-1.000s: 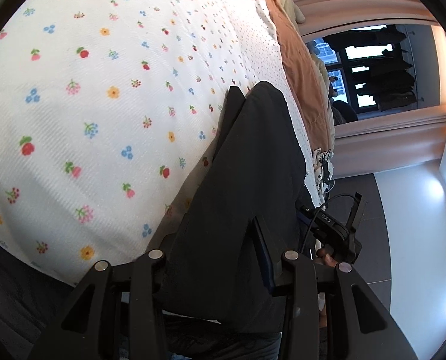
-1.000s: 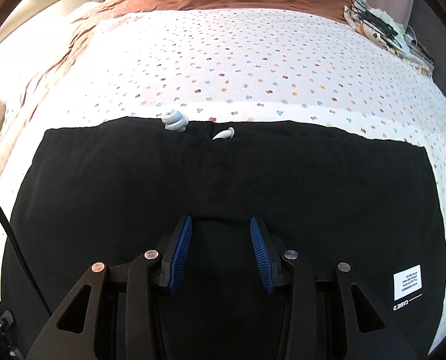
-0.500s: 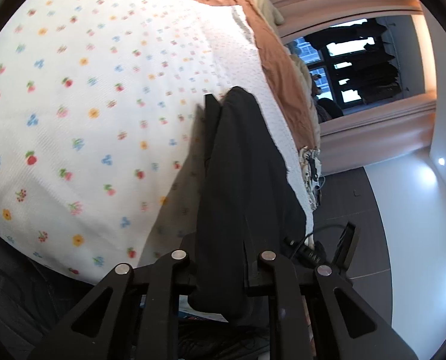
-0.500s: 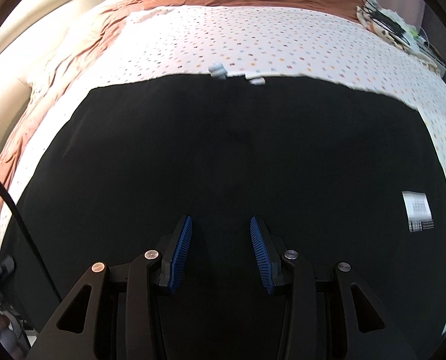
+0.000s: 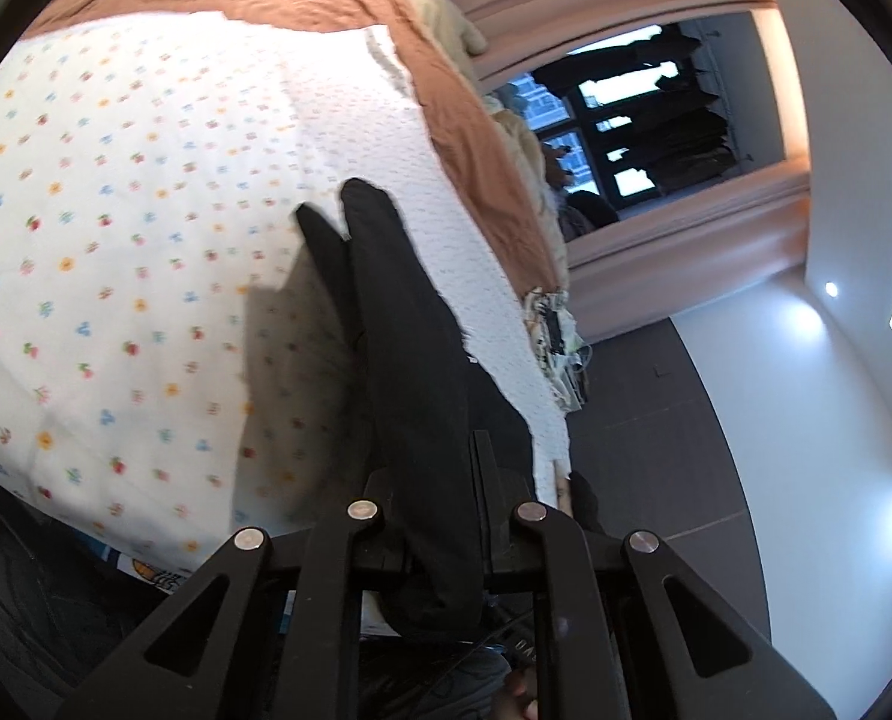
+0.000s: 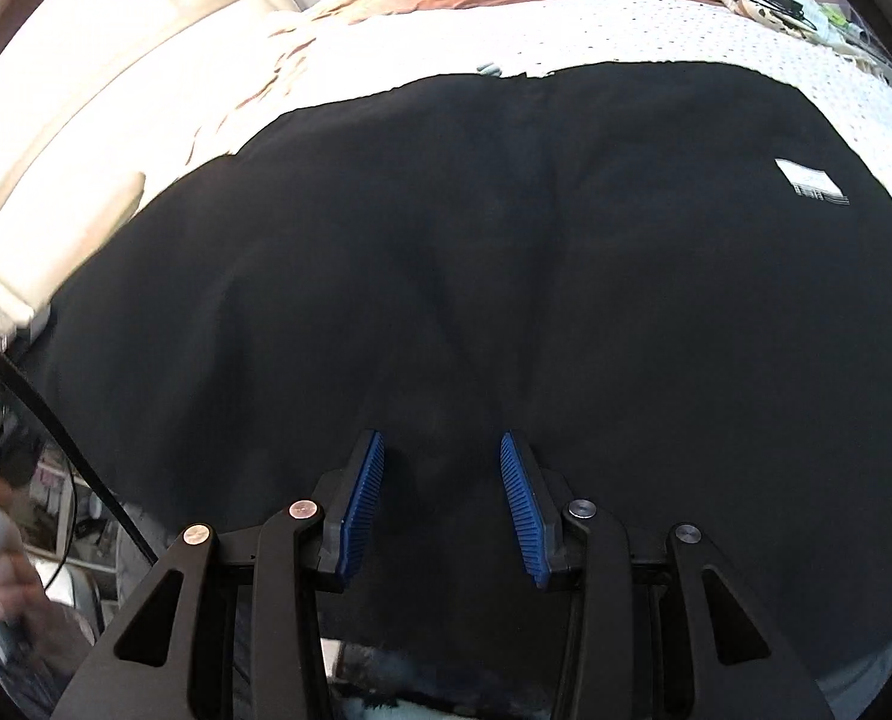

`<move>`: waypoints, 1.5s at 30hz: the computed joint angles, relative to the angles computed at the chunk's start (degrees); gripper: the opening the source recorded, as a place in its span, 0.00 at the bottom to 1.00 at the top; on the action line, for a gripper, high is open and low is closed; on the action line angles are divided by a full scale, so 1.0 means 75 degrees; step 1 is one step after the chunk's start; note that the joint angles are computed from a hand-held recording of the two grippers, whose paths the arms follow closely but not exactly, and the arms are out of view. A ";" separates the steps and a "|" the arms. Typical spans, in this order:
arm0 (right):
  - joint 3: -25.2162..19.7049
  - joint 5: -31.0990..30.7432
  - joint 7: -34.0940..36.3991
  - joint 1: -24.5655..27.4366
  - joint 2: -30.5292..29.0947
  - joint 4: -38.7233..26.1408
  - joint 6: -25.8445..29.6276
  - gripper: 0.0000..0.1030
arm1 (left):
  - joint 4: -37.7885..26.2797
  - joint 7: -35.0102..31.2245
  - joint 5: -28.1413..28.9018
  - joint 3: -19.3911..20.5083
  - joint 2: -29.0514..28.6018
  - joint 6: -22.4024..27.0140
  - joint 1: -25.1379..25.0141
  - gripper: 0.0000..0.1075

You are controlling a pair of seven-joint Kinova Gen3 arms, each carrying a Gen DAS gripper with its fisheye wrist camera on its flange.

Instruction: Fold large clothes

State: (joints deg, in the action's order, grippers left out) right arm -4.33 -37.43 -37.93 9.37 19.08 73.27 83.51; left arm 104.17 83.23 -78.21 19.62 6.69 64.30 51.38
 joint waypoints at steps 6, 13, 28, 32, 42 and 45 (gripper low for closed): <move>0.0092 -0.0513 0.0088 0.0632 0.0253 -0.0293 0.0662 0.37 | -0.0916 -0.1386 0.0045 -0.0100 0.0153 -0.0142 -0.0039 0.14; 0.0126 -0.1341 -0.0126 0.1733 0.0978 -0.1221 0.1179 0.37 | -0.2031 -0.3024 0.0332 -0.0445 0.0445 -0.0761 -0.0140 0.14; -0.0310 -0.1943 -0.0720 0.3123 0.1758 -0.2142 0.1769 0.37 | -0.4469 -0.6137 0.1901 -0.1488 0.1556 -0.2171 -0.0180 0.14; -0.0446 -0.1951 -0.0300 0.2998 0.1516 -0.1652 0.1904 0.37 | -0.4669 -0.6568 0.2291 -0.1799 0.1642 -0.2442 -0.0191 0.14; -0.0025 -0.1281 0.0860 0.1638 0.0747 0.0353 0.0898 0.36 | -0.5563 -0.8139 0.3619 -0.2269 0.2048 -0.2581 -0.0164 0.13; -0.0006 -0.1388 0.0533 0.1777 0.1214 -0.0333 0.1680 0.36 | -0.5827 -0.8590 0.4023 -0.2389 0.2195 -0.2762 -0.0236 0.13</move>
State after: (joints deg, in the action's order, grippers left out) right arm -4.37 -47.84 -33.94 22.70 28.18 70.77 96.11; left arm 60.47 18.80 -48.04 1.70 23.16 43.58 49.60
